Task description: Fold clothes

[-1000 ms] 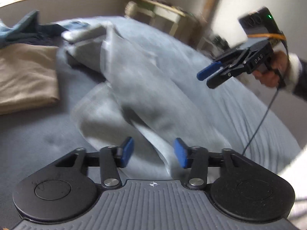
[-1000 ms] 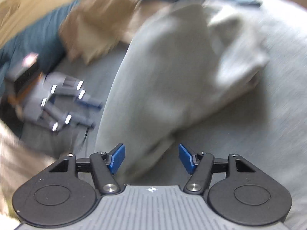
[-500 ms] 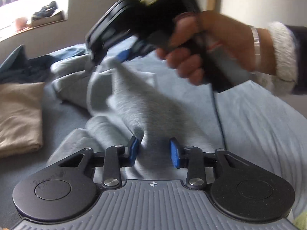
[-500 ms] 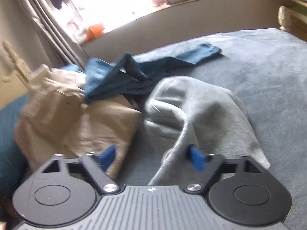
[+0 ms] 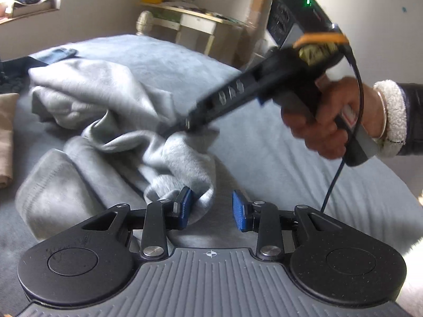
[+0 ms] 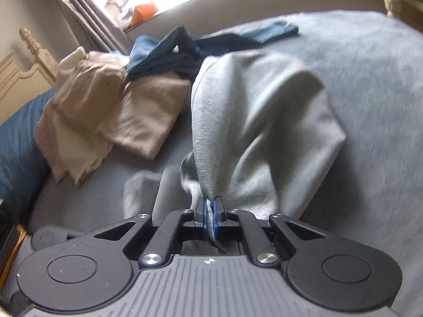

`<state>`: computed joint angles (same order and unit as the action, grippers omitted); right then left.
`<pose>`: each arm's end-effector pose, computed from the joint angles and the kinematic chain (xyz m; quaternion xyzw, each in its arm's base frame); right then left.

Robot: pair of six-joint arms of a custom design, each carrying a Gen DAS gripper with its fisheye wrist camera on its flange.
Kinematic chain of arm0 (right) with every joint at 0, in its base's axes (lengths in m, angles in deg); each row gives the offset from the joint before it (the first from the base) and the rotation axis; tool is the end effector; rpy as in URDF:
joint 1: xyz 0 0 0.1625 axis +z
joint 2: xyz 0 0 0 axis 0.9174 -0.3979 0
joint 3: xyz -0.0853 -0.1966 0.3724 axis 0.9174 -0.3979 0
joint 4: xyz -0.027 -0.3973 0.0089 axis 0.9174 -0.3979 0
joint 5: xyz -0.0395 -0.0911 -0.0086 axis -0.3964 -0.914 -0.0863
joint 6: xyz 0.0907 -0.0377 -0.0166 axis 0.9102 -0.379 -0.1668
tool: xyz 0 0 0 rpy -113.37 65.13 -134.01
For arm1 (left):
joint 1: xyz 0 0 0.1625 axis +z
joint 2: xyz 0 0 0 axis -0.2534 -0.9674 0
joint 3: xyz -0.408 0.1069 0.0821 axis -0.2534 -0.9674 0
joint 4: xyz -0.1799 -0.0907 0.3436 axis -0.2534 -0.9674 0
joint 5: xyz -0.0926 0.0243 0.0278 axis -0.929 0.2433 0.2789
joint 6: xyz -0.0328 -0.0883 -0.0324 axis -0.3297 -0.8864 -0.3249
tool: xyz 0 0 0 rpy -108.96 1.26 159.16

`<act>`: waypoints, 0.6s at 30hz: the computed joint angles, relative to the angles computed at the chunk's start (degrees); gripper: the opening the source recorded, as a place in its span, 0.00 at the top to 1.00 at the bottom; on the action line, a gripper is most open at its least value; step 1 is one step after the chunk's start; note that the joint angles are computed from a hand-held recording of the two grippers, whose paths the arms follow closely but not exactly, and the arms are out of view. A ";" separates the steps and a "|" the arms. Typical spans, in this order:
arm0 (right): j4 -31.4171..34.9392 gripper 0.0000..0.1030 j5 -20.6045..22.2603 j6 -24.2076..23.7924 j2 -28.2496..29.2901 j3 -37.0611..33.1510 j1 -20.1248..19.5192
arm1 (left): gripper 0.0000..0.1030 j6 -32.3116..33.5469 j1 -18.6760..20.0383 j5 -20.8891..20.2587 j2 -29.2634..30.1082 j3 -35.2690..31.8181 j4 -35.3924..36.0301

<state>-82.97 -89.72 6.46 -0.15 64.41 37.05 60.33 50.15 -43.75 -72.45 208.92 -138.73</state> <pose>0.2325 -0.4627 0.1295 0.2900 -0.9461 0.1134 0.0891 -0.1402 -0.3181 0.1832 0.3207 0.9065 -0.2538 0.1051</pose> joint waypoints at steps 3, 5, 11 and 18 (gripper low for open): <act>3.11 0.96 -0.14 0.07 -1.81 2.74 -0.56 | 0.68 -0.37 -1.46 -2.59 -1.64 0.80 3.67; 4.92 0.96 -0.38 -0.48 -2.96 4.29 -0.76 | 0.68 -0.43 -2.53 -4.04 -2.81 1.31 6.26; 10.34 0.96 -0.57 -2.38 -7.05 6.57 -1.05 | 0.68 -0.97 0.85 -10.46 -8.09 0.69 11.63; 19.78 0.95 -3.24 -8.79 -9.95 7.04 -0.29 | 0.68 2.09 5.27 -15.03 -12.76 -1.66 16.76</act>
